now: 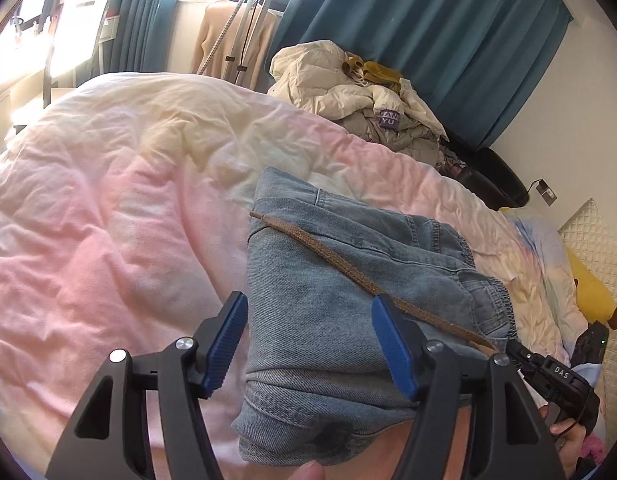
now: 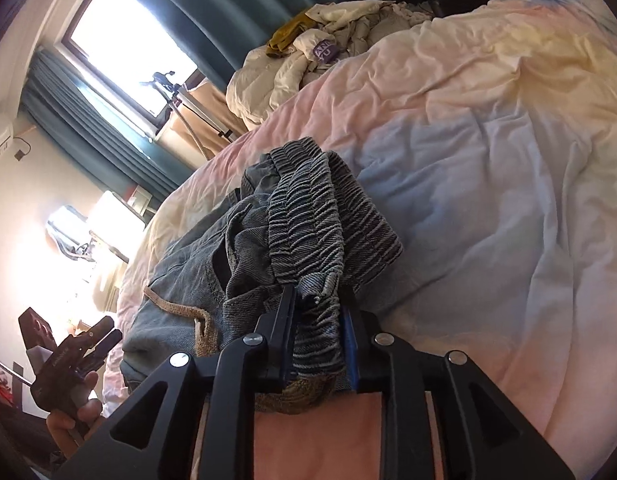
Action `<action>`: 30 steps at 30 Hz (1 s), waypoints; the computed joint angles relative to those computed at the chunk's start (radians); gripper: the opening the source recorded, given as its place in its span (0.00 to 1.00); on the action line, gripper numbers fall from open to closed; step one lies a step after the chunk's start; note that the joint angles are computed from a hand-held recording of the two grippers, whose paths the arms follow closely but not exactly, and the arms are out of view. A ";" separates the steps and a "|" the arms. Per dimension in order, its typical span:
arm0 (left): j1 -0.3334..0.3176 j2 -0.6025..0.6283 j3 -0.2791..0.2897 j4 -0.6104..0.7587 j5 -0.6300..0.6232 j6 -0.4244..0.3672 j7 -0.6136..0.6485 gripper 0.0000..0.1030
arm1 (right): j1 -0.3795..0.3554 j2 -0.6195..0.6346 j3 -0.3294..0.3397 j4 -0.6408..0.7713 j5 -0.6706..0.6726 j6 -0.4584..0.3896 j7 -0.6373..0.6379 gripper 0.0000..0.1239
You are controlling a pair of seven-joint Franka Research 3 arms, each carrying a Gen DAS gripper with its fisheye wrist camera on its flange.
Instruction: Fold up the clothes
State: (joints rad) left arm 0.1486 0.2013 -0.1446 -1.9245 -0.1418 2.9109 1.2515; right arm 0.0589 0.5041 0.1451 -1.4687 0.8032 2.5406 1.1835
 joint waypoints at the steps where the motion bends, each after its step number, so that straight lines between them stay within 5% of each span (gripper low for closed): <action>1: 0.006 0.001 -0.007 0.001 -0.015 -0.008 0.010 0.64 | -0.005 -0.018 0.006 -0.024 0.014 0.009 -0.011 0.24; 4: 0.021 0.005 -0.028 0.006 -0.068 -0.037 0.053 0.64 | -0.026 -0.057 0.026 -0.075 0.086 -0.004 -0.045 0.46; 7: -0.033 0.007 0.036 0.000 0.052 -0.044 -0.055 0.65 | -0.016 -0.070 0.019 -0.091 0.112 -0.015 -0.064 0.60; 10: -0.034 0.018 0.045 -0.005 0.096 -0.042 -0.105 0.72 | 0.040 -0.069 -0.026 -0.099 0.016 0.022 -0.002 0.62; 12: -0.014 0.030 0.028 0.000 0.069 -0.049 -0.097 0.77 | 0.094 -0.098 -0.076 -0.156 -0.095 0.119 0.097 0.62; 14: 0.021 0.039 -0.008 0.007 -0.006 -0.053 -0.056 0.78 | 0.072 -0.119 -0.052 -0.190 -0.080 0.159 0.085 0.62; 21: 0.035 0.056 -0.028 0.017 -0.075 -0.058 -0.020 0.78 | -0.011 0.027 -0.002 -0.010 0.033 -0.153 0.115 0.62; 30: 0.046 0.085 -0.042 0.048 -0.126 -0.075 0.018 0.78 | -0.032 0.233 0.060 0.235 0.053 -0.192 0.070 0.68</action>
State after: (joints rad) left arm 0.1942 0.2859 -0.1867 -1.8763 -0.2678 2.8361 1.2698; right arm 0.0265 0.7375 0.2050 -1.2333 0.8563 2.3484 1.2539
